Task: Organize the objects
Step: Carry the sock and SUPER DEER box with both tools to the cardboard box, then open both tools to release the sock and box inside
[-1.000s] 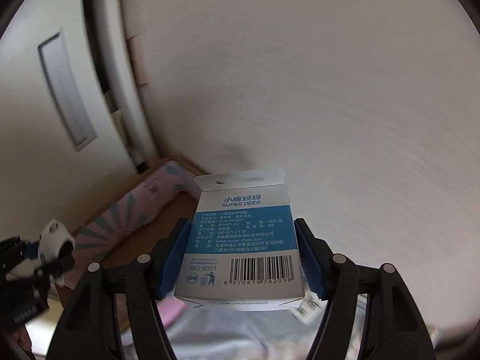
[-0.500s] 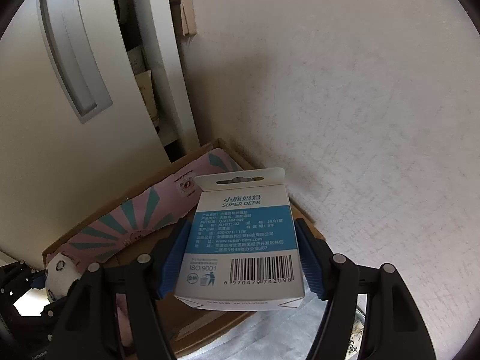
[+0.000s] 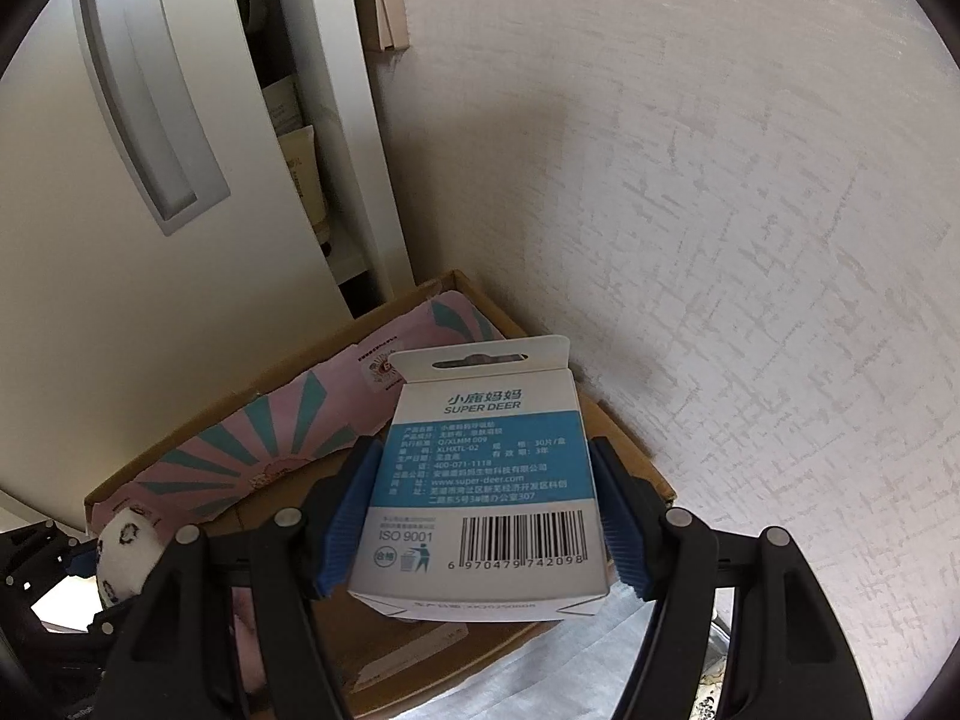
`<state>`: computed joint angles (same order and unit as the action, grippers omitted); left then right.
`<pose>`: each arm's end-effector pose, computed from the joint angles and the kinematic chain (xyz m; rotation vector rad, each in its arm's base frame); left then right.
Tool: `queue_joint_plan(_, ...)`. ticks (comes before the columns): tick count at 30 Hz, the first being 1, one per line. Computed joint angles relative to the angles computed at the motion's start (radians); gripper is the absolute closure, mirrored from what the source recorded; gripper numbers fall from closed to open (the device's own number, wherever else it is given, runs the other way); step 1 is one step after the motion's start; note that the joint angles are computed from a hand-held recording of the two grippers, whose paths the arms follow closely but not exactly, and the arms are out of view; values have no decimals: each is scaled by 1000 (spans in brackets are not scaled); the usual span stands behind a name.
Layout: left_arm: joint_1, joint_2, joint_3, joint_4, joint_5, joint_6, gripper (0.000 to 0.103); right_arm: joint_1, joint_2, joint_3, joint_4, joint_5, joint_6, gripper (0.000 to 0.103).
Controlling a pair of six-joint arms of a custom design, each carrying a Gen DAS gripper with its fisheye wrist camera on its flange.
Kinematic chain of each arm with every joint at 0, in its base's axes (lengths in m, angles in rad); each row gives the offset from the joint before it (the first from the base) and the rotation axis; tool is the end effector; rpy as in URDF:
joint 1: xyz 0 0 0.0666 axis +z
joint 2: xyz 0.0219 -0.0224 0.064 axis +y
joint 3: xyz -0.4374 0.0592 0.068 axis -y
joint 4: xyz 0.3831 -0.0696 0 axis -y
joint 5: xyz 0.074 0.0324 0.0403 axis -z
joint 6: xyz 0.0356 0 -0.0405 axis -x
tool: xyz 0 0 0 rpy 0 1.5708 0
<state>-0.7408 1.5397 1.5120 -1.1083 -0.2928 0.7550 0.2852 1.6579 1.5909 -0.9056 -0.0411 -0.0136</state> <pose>0.3790 -0.3332 0.4612 -0.1042 2.6250 -0.1106 0.5481 0.1618 0.4441 -0.3614 2.5252 0.1689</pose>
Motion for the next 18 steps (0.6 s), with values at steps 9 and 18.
queue_joint_plan(9,10,-19,-7,20,29,24,0,-19,-24,-42,49,-71,-27,0)
queue_joint_plan(18,9,-31,24,-8,16,-10,0,-15,28,41,31,-66,-48,0)
